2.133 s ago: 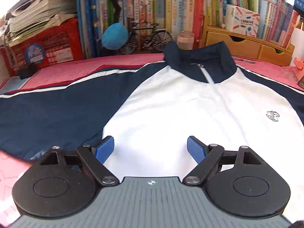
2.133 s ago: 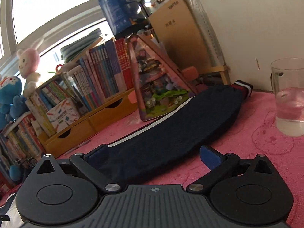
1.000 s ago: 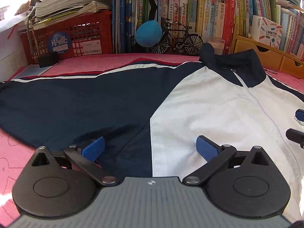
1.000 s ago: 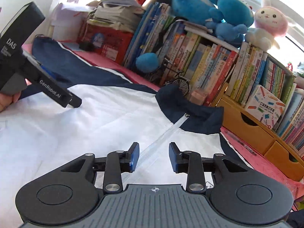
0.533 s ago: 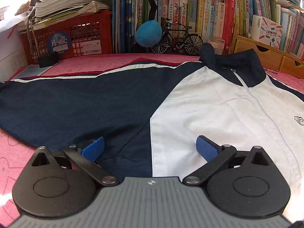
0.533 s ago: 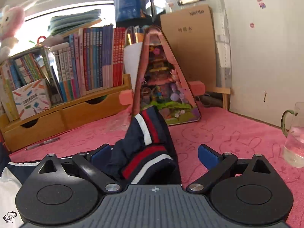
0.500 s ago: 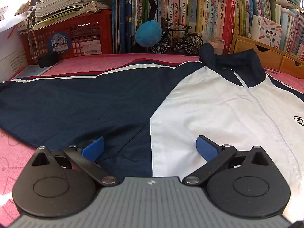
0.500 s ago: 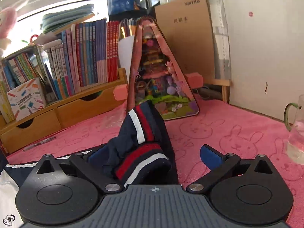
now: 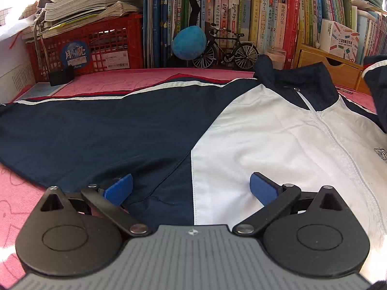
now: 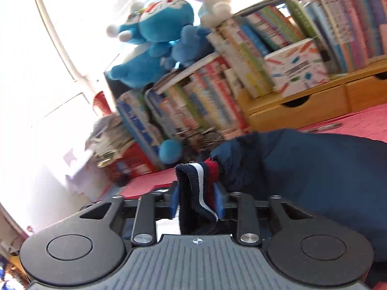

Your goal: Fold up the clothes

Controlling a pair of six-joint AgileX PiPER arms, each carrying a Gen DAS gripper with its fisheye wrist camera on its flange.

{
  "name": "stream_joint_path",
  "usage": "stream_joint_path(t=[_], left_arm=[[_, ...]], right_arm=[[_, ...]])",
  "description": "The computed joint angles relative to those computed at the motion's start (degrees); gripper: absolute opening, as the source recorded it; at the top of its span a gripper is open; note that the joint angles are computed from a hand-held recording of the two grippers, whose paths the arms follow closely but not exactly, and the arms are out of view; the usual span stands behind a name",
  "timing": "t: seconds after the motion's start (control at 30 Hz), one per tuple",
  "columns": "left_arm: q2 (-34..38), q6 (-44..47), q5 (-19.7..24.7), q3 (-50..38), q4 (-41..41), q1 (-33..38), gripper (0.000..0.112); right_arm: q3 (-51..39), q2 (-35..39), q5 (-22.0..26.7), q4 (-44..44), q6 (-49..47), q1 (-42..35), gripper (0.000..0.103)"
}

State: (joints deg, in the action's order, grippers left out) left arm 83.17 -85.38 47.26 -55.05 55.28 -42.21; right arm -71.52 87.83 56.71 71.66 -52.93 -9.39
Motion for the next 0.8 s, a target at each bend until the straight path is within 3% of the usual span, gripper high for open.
stream_joint_path(t=[0.03,0.2,0.37,0.5,0.63,0.7,0.8], left_arm=[[0.0,0.0,0.0,0.0,0.0,0.0,0.103],[0.0,0.02,0.02,-0.03,-0.01,0.03,0.103],[-0.13,0.03,-0.09,0.04,-0.01,0.08,0.103],[-1.84,-1.45,-1.73,1.49,0.55,0.12,0.103],[-5.14,-1.26,-3.15,2.17,0.98,-4.18,0.102],[-6.9,-0.35,-8.43,2.92,2.72,-5.15,0.103],[-7.74,0.37,-23.97,3.43,-1.65,0.5,0.103]], right_arm=[[1.05,-1.16,-2.09,-0.25,0.4,1.18,0.089],[6.99,-6.44,-14.35,-10.27,-0.29,4.12,0.093],[16.49,-9.45,-16.69,-15.36,-3.21,3.13,0.094],[23.58,-10.97,-21.54,-13.89,-8.5,4.39,0.094],[28.54,-12.51,-26.85,-8.95,-16.15,6.33,0.1],[28.79,-12.83,-28.24,-10.76,-14.97,7.7,0.103],[28.84,-13.39,-31.54,-16.25,-10.03,10.68,0.103]])
